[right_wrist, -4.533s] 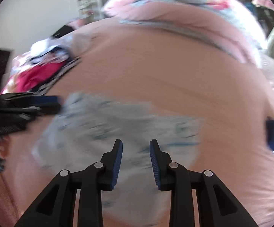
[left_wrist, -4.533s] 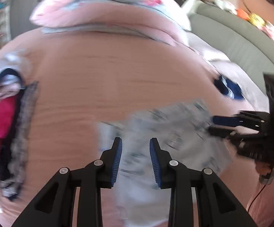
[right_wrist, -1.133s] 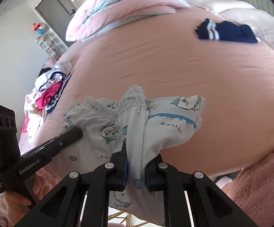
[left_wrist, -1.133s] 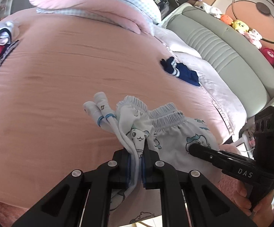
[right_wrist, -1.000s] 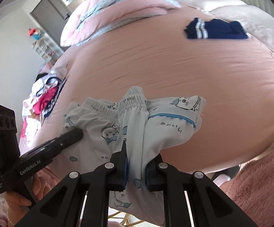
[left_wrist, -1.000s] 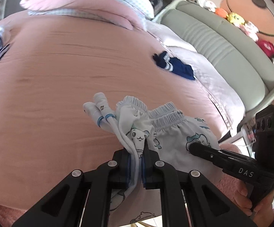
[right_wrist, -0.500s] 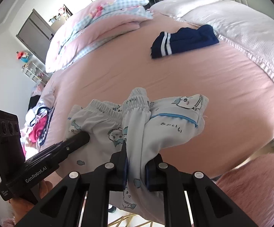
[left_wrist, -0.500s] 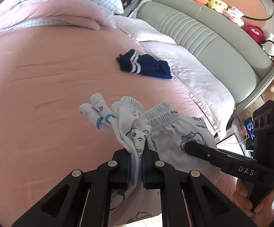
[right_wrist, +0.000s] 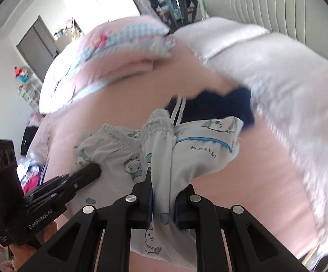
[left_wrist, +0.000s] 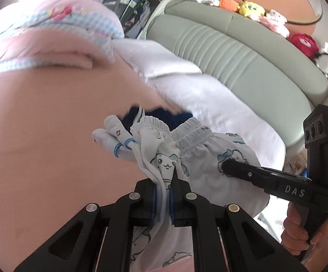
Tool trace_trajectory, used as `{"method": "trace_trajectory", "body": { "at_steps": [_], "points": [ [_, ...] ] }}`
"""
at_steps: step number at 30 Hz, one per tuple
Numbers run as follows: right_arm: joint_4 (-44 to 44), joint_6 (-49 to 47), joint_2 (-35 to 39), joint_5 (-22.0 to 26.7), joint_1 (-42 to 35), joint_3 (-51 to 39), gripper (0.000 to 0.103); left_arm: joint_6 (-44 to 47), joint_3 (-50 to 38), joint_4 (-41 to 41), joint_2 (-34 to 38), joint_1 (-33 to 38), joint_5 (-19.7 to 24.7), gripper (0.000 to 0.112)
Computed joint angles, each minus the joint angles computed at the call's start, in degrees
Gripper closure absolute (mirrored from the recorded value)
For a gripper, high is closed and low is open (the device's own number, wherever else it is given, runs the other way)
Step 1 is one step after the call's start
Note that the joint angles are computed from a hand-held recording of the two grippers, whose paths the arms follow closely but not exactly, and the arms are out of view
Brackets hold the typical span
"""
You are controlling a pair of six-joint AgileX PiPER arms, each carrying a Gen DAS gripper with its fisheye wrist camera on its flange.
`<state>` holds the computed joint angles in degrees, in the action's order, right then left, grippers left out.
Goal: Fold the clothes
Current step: 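Carry the shorts with both grippers and lower them onto the bed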
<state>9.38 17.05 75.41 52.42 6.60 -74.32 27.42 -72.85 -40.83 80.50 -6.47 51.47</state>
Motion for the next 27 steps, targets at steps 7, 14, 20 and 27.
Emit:
{"method": "trace_trajectory", "body": {
  "at_steps": [7,14,20,27],
  "points": [
    [7.87,-15.82,17.42,1.72,-13.57,-18.96,0.090,-3.91,-19.73,-0.65,18.47,-4.22,-3.93,0.105],
    [13.60,-24.96,36.00,-3.04,-19.61,-25.33,0.088,-7.92,-32.10,1.98,38.41,-5.54,-4.99,0.102],
    [8.10,-19.55,39.37,-6.14,-17.46,-23.92,0.087,-2.52,-24.93,-3.73,38.99,-4.39,-8.61,0.099],
    [-14.75,1.22,30.21,-7.64,-11.53,-20.08,0.077,-8.39,-12.50,7.82,26.29,-7.39,-23.02,0.090]
  ]
}}
